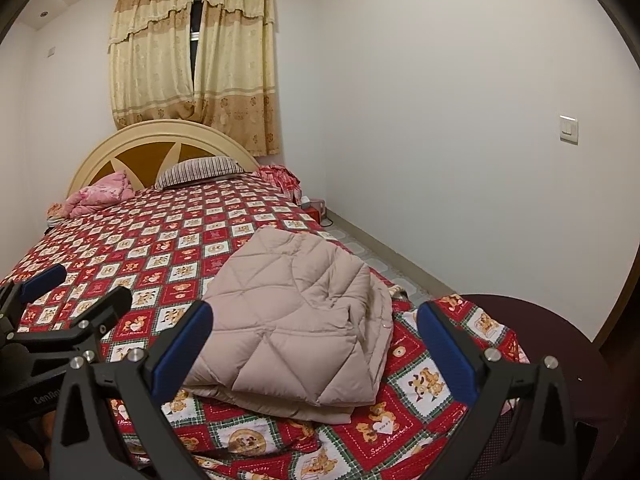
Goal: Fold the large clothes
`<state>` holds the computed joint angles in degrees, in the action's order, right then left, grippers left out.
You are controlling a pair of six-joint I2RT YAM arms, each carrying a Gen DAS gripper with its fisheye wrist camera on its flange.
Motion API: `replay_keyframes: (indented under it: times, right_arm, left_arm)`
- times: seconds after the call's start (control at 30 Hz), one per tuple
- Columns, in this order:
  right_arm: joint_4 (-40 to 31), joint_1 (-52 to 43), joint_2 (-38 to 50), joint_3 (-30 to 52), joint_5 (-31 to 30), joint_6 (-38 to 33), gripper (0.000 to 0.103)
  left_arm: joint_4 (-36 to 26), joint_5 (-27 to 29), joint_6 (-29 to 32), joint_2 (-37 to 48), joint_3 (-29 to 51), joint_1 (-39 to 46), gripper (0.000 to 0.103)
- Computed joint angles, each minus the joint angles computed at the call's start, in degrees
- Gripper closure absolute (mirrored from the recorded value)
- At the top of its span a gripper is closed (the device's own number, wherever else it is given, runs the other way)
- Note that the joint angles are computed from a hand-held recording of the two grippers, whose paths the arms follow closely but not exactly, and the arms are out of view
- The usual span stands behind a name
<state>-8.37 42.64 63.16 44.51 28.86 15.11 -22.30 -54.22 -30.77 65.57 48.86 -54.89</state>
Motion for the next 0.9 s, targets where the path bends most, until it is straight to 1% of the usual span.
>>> replay_keyframes:
  times: [0.77,0.9]
  right_arm:
    - [0.07,-0.31,-0.23,0.07,-0.14,-0.31,0.0]
    - [1.34,-1.46,-1.28,-0.85,-0.59,-0.67,0.0]
  left_arm:
    - [0.45,-1.01,0.09,0.29,-0.28,-0.29,0.001]
    - [-0.93,-1.11,-0.39,1.2,0.54,0.29,0.001]
